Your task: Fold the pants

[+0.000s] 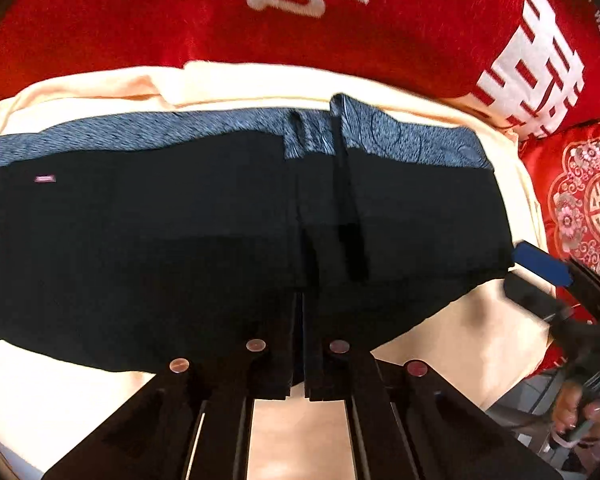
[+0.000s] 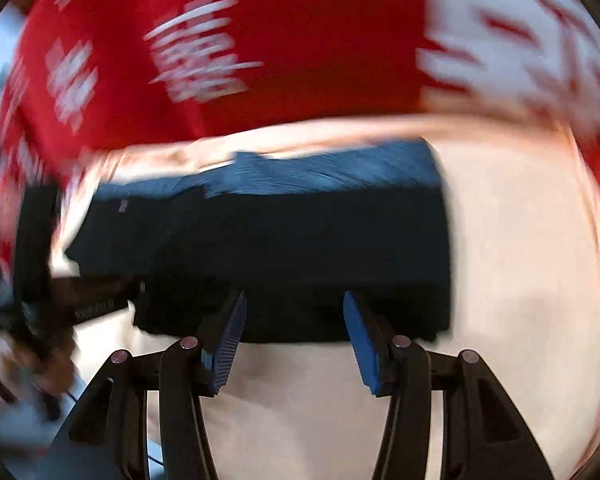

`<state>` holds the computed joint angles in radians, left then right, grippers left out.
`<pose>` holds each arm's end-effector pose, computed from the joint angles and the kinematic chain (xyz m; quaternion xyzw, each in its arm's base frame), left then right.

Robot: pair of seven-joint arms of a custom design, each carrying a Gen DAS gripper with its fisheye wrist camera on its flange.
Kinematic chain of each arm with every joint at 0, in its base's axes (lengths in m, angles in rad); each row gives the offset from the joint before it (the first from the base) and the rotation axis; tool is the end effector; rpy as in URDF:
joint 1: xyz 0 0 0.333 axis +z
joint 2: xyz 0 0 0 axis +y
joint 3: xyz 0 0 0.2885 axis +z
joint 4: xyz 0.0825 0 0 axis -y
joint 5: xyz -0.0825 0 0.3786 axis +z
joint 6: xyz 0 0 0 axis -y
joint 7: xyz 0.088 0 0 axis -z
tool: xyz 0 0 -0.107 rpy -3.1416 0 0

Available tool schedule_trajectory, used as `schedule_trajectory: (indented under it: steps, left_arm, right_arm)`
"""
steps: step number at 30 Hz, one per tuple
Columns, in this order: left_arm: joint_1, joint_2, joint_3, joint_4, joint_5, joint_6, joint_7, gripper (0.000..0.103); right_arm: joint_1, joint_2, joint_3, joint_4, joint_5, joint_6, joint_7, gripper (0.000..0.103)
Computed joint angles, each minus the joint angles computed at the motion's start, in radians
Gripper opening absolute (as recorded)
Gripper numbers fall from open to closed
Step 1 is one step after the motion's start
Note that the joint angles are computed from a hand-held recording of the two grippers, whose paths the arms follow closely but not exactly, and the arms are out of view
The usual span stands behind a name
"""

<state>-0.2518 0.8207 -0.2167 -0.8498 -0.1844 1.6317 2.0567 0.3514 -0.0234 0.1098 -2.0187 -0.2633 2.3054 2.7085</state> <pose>0.6748 -0.2921 0.4157 0.3359 -0.9263 0.1158 0.1253 0.5140 0.2499 0.4681 -0.4884 0.8519 -0.1089 0.1545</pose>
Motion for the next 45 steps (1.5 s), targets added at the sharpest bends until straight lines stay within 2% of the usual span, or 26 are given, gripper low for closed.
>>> schedule_trajectory:
  steps: [1,5,8,12,14,15,19,21,22,25,27,29,30,31,33,35,36,37,38,39,41,45]
  left_arm:
    - [0.000,0.001,0.004,0.007,0.006,0.007,0.001,0.002]
    - [0.001,-0.009,0.021,-0.011,0.030,0.050,-0.010,0.002]
    - [-0.005,0.044,0.030,0.063,0.045,0.025,-0.048,0.002]
    - [0.001,0.049,0.033,0.059,0.059,0.033,-0.062,0.002]
    - [0.004,0.040,0.035,0.048,0.067,0.042,-0.059,0.002]
    - [0.006,0.044,0.034,0.058,0.068,0.034,-0.057,0.002]
    - [0.012,0.055,0.036,0.091,0.079,0.017,-0.036,0.002]
    - [0.013,0.056,0.037,0.093,0.083,0.021,-0.030,0.002]
    - [0.011,0.045,0.041,0.073,0.090,0.037,-0.027,0.002]
    - [0.009,0.041,0.044,0.062,0.096,0.046,-0.033,0.002]
    - [0.004,0.031,0.046,0.041,0.102,0.061,-0.042,0.002]
    - [-0.001,0.054,0.042,0.079,0.098,0.034,-0.059,0.002]
    - [-0.003,0.070,0.042,0.107,0.099,0.016,-0.060,0.002]
    - [-0.005,0.079,0.042,0.122,0.101,0.007,-0.061,0.002]
    - [-0.003,0.075,0.039,0.116,0.096,0.010,-0.062,0.002]
    - [0.003,0.081,0.034,0.127,0.086,0.004,-0.062,0.002]
    - [0.005,0.067,0.033,0.103,0.082,0.017,-0.063,0.005]
    - [0.006,0.059,0.033,0.090,0.081,0.024,-0.065,0.034]
    - [0.005,0.051,0.036,0.075,0.082,0.032,-0.072,0.085]
    - [0.004,0.029,0.039,0.037,0.082,0.059,-0.084,0.099]
    - [0.016,-0.011,0.032,-0.027,0.069,0.104,-0.087,0.101]
    - [0.005,0.030,0.042,0.046,0.086,0.057,-0.105,0.101]
  right_arm:
    - [0.007,0.053,0.008,0.066,-0.030,-0.041,-0.051,0.055]
    - [0.038,0.184,0.010,0.206,-0.091,-0.076,-0.152,0.055]
    - [0.065,0.264,-0.003,0.296,-0.141,-0.130,-0.198,0.055]
    - [0.085,0.354,-0.020,0.399,-0.160,-0.203,-0.268,0.054]
    - [0.045,0.344,-0.013,0.370,-0.047,-0.134,-0.299,0.016]
    - [0.037,0.338,-0.015,0.365,-0.009,-0.122,-0.291,0.010]
    - [0.033,0.293,-0.015,0.318,0.036,-0.069,-0.286,0.010]
    - [0.035,0.289,-0.008,0.311,0.058,-0.075,-0.300,0.010]
    - [0.035,0.294,-0.003,0.312,0.074,-0.065,-0.313,0.003]
    - [0.043,0.308,0.010,0.316,0.116,-0.042,-0.332,0.002]
    - [0.077,0.314,-0.002,0.336,0.048,-0.064,-0.290,0.003]
    - [0.107,0.286,-0.025,0.322,-0.039,-0.084,-0.193,0.004]
    - [0.118,0.274,-0.035,0.324,-0.087,-0.124,-0.145,0.012]
    - [0.126,0.274,-0.039,0.338,-0.131,-0.175,-0.126,0.027]
    - [0.139,0.283,-0.037,0.366,-0.218,-0.263,-0.149,0.048]
    - [0.140,0.289,-0.025,0.371,-0.253,-0.280,-0.219,0.048]
    - [0.145,0.300,-0.020,0.381,-0.269,-0.289,-0.255,0.048]
    - [0.152,0.313,-0.016,0.394,-0.284,-0.298,-0.283,0.048]
    - [0.156,0.324,-0.015,0.403,-0.292,-0.300,-0.299,0.048]
    - [0.164,0.339,-0.015,0.417,-0.306,-0.306,-0.312,0.048]
    - [0.180,0.370,-0.024,0.451,-0.335,-0.326,-0.322,0.048]
    - [0.199,0.416,-0.041,0.500,-0.352,-0.388,-0.321,0.048]
